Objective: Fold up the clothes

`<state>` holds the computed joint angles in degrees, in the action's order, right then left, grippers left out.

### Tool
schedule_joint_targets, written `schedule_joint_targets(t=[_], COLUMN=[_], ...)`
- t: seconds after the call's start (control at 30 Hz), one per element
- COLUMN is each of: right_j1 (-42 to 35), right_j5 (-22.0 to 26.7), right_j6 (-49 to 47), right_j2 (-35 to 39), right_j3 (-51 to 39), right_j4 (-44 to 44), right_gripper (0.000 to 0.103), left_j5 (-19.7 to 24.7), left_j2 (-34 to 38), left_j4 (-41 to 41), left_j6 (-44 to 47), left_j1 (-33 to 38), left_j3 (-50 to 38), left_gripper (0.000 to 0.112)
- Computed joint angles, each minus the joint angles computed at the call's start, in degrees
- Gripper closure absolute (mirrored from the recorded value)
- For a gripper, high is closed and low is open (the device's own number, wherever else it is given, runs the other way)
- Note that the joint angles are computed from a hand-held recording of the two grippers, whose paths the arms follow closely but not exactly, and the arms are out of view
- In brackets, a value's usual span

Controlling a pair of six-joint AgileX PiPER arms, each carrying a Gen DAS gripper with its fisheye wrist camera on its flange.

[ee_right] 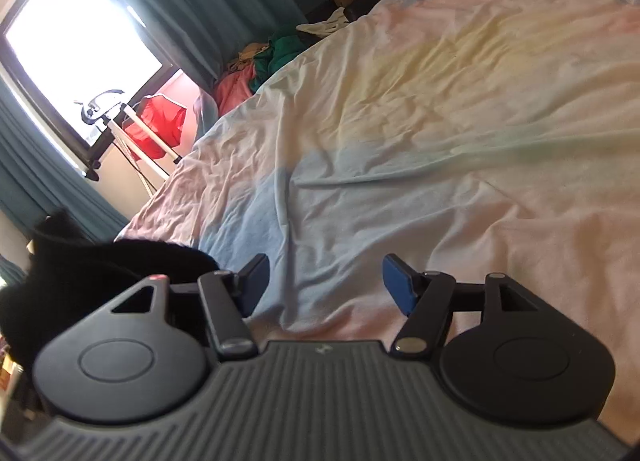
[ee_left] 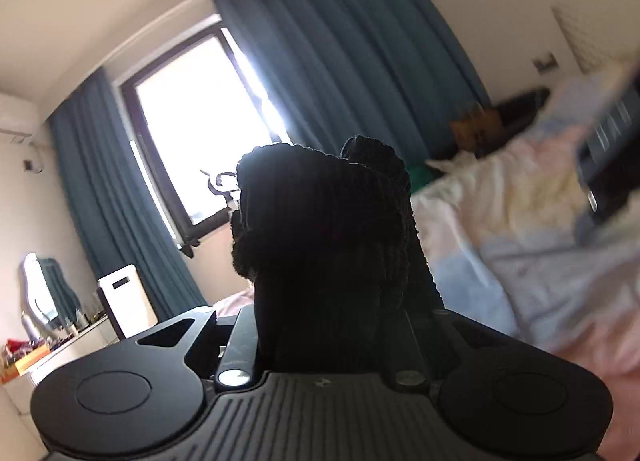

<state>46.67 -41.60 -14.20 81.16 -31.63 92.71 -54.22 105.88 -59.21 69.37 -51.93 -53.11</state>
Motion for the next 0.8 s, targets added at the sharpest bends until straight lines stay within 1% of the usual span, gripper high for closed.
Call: schedule_joint_targets(t=[0.03,0.07,0.1,0.13,0.17,0.2,0.23,0.27,0.3,0.37,0.43,0.5,0.53,0.57,0.6,0.63,0.67,0.7,0.73,0.8], right_j1=[-0.8,-1.6,-2.6,-3.5,-4.4,-5.2,-5.9,-6.6,-7.3,-8.7,-9.7,-11.8,-12.8,-13.5,-13.4,-12.7,-11.6,-10.3,-8.8,-6.0], right_j5=[1.0,2.3,3.4,4.3,5.0,5.5,5.5,5.0,4.1,1.8,0.8,2.6,3.8,4.0,2.9,2.5,3.2,4.3,5.4,6.8], right_j6=[3.5,8.4,14.1,19.8,25.6,31.3,37.0,42.8,48.5,58.2,62.7,68.0,71.6,75.0,76.9,76.7,74.5,71.3,67.7,60.9], right_j2=[-0.4,-0.8,-1.0,-1.1,-1.1,-1.1,-1.0,-0.8,-0.6,0.2,1.4,2.9,3.5,4.2,4.5,4.2,3.5,2.5,1.6,-0.1], right_j3=[1.2,2.5,3.9,5.0,5.9,6.6,7.4,8.2,9.0,10.4,10.6,9.9,9.5,9.4,9.5,9.4,8.9,8.3,7.8,6.9], right_j4=[-2.7,-6.6,-11.5,-16.7,-22.0,-27.4,-32.9,-38.4,-43.9,-53.4,-58.4,-63.4,-66.7,-69.8,-71.6,-71.6,-69.8,-67.0,-63.5,-56.4], right_gripper=[0.037,0.037,0.037,0.037,0.037,0.037,0.037,0.036,0.036,0.036,0.036,0.032,0.033,0.032,0.032,0.032,0.032,0.032,0.032,0.031], left_j5=[-1.4,-2.9,-3.4,-1.7,0.6,3.9,7.3,10.6,13.8,18.0,22.6,25.3,26.1,26.4,26.6,27.9,29.4,32.0,35.0,42.4], left_j2=[1.1,2.4,3.1,2.5,1.7,0.5,-0.7,-1.9,-2.9,-5.3,-9.2,-12.8,-14.0,-14.8,-15.8,-17.0,-16.9,-16.2,-15.5,-13.1], left_j4=[2.6,5.1,6.9,7.2,7.4,7.2,6.8,6.1,4.9,2.0,1.7,4.3,4.3,6.4,9.7,10.6,9.2,5.5,-0.2,-11.6], left_j6=[-0.9,-1.8,-2.0,-1.0,0.3,2.7,5.2,8.0,11.3,18.5,22.1,21.5,21.9,19.9,16.5,14.7,13.2,12.9,14.3,16.9], left_j1=[0.0,0.0,0.2,0.9,1.8,3.0,4.3,5.6,6.7,8.8,12.1,16.0,17.8,20.0,23.0,27.0,30.2,33.3,36.4,43.5], left_j3=[1.3,2.5,3.3,3.2,3.1,3.1,3.0,2.8,2.5,3.0,5.5,8.7,9.9,11.4,13.3,14.3,13.4,11.0,8.1,1.6], left_gripper=[0.087,0.082,0.077,0.074,0.059,0.034,0.024,0.016,0.012,0.012,0.012,0.012,0.012,0.012,0.012,0.012,0.012,0.012,0.012,0.01])
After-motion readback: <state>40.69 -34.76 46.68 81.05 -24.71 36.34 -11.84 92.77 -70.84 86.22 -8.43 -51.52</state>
